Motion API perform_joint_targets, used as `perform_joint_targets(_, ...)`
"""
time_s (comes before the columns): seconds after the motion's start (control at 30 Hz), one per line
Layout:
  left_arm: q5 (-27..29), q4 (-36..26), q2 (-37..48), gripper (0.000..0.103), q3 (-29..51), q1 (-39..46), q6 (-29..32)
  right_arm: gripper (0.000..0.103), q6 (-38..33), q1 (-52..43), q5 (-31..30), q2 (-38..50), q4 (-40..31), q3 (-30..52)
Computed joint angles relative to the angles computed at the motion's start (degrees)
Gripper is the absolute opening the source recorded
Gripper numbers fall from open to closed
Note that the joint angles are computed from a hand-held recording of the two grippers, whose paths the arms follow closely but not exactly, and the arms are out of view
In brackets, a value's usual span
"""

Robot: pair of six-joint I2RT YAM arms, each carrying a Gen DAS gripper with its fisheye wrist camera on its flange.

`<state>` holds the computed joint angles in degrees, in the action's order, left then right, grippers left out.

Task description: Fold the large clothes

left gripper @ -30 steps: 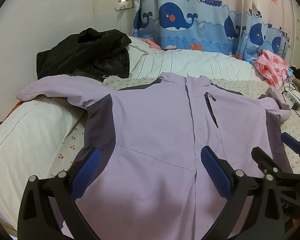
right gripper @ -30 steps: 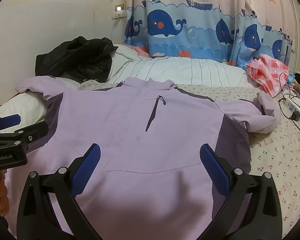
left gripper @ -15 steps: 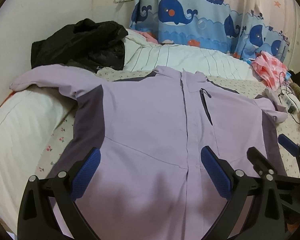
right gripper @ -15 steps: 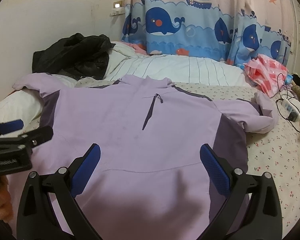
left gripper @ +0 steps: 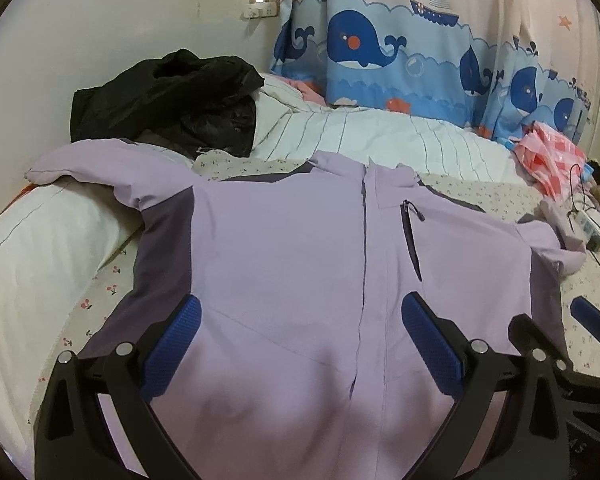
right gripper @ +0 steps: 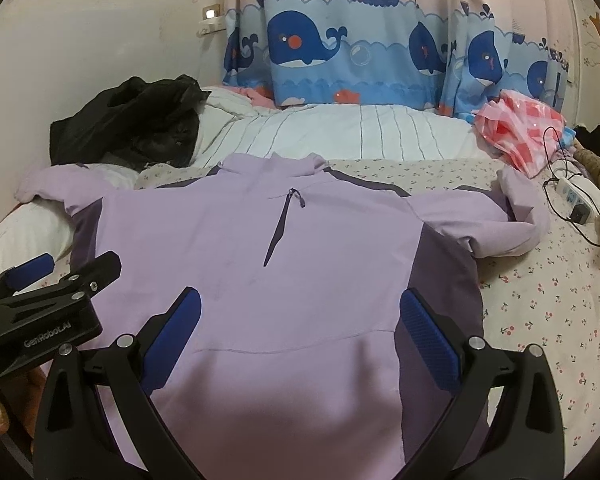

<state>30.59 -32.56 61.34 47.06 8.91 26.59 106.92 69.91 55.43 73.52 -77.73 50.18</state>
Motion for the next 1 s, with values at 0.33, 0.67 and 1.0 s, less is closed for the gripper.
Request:
perform_joint_targets(0.33,-2.06,2.24,0.99,0.096,-0.69,-2.91,-1.73,0.096,-0.11,-0.63,0.01,-2.00,-0.17,-0.87)
perform_joint_targets(0.67,-2.29,2.39,0.82,0.096,-0.92,-3.15,-1.75,0.096,-0.93,-0.60,-0.06,-2.01,0.68,-1.09)
perform_joint_targets(1.0,-2.34,2.53,0.63,0.096,-1.06,-3.21,-1.75,0.096,-1.71,-0.92,-0.08,-2.10,1.72,-1.32)
